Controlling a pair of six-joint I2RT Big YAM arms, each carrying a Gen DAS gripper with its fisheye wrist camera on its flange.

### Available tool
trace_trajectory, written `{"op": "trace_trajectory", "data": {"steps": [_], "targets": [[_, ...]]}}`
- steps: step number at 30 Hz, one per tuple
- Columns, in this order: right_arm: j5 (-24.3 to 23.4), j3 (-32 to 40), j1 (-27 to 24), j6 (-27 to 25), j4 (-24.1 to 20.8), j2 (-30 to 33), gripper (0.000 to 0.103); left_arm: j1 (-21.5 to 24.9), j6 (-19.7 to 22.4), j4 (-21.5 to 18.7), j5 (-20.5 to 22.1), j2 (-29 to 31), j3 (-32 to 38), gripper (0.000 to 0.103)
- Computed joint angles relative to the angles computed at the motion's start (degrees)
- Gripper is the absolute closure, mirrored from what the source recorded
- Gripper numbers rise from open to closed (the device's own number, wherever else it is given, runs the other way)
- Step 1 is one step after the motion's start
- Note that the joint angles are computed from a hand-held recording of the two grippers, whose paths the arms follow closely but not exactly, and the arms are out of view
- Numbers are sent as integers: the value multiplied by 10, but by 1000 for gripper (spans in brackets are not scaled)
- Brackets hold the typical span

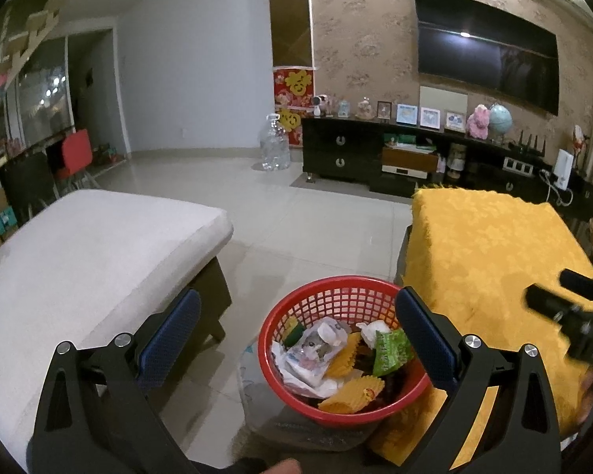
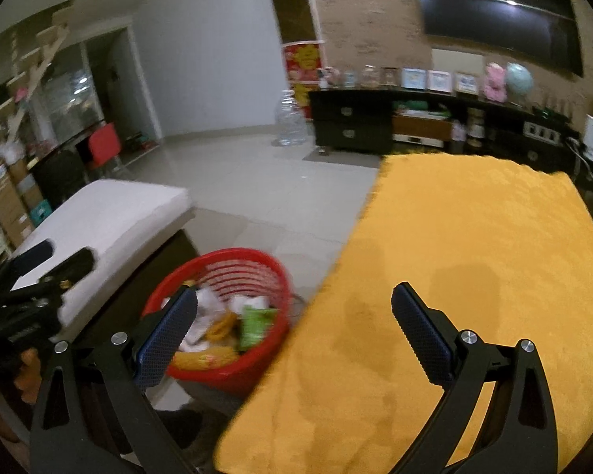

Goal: Collect trash

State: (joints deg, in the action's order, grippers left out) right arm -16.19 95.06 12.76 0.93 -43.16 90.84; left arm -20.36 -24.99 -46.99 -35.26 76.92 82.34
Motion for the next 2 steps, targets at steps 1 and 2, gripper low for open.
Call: {"op": "trace_trajectory", "data": {"steps": [1,2], "targets": [[7,4,-13,0,-8,2,7,2,-4,-1,5,0,0,8],[16,13,-33,1,-23,8,7,3,-10,-2,9,0,0,8]]}}
